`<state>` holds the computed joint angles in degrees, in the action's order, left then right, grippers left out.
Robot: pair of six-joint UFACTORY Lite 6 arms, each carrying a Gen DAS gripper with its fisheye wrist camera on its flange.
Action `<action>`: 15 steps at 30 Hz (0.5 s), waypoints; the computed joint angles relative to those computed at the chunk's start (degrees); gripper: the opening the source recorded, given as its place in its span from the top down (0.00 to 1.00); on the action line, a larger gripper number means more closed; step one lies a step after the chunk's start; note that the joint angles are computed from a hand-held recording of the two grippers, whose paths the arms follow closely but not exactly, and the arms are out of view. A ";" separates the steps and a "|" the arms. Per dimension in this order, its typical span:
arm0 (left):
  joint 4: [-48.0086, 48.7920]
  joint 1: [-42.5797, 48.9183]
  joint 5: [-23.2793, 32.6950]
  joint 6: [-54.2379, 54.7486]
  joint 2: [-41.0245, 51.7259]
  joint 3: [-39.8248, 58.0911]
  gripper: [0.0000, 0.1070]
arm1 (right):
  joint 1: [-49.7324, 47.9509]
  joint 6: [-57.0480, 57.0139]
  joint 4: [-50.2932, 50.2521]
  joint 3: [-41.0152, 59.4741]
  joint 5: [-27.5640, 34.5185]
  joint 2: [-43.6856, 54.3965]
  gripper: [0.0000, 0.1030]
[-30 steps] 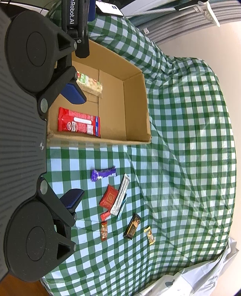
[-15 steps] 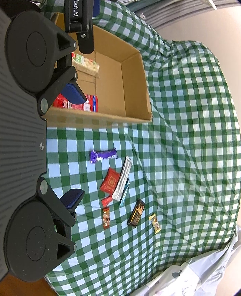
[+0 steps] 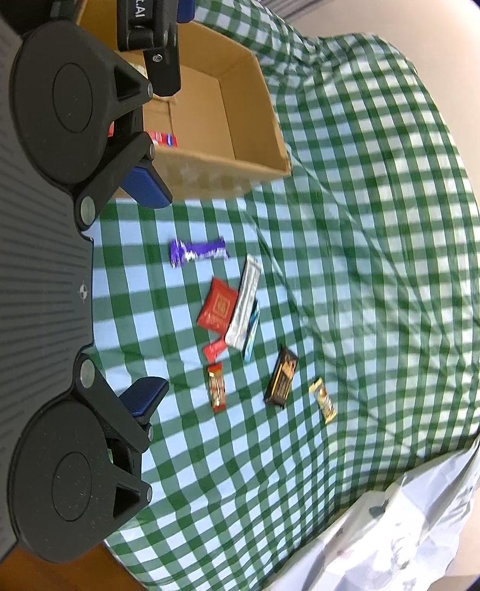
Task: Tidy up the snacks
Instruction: 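Move both tools back toward the remaining snacks on the bed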
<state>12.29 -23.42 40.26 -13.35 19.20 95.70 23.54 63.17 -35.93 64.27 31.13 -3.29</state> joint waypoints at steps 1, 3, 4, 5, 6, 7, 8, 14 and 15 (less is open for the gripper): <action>-0.14 -0.48 0.40 0.00 1.36 1.50 0.04 | -0.91 -0.61 0.41 -0.26 -0.46 0.01 0.05; -0.20 -1.20 1.06 -0.05 3.82 4.21 0.04 | -2.90 -2.10 1.40 -0.64 -1.45 0.21 0.05; -0.20 -1.59 1.44 -0.07 5.13 5.69 0.04 | -3.74 -2.65 1.72 -0.79 -1.89 0.35 0.05; -0.28 -1.96 1.90 -0.04 6.56 7.39 0.04 | -4.65 -3.31 2.08 -0.87 -2.37 0.58 0.05; -0.37 -2.30 2.36 0.00 8.10 9.22 0.04 | -5.39 -3.80 2.34 -0.94 -2.77 0.79 0.05; -0.47 -2.59 2.87 0.07 9.58 11.05 0.04 | -6.25 -4.36 2.69 -0.99 -3.25 1.10 0.05; -0.74 -2.82 3.40 0.36 11.22 13.10 0.04 | -7.15 -5.03 3.12 -1.01 -3.76 1.45 0.05; -2.48 -4.42 8.74 1.68 23.90 30.02 0.04 | -11.80 -7.80 4.60 -0.85 -6.32 4.01 0.05; -3.10 -4.63 10.48 2.21 27.07 34.65 0.04 | -12.53 -8.19 4.75 -0.85 -6.78 4.40 0.05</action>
<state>9.19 -28.05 50.74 -11.14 46.27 130.34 11.01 54.98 -31.18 63.43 24.35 1.12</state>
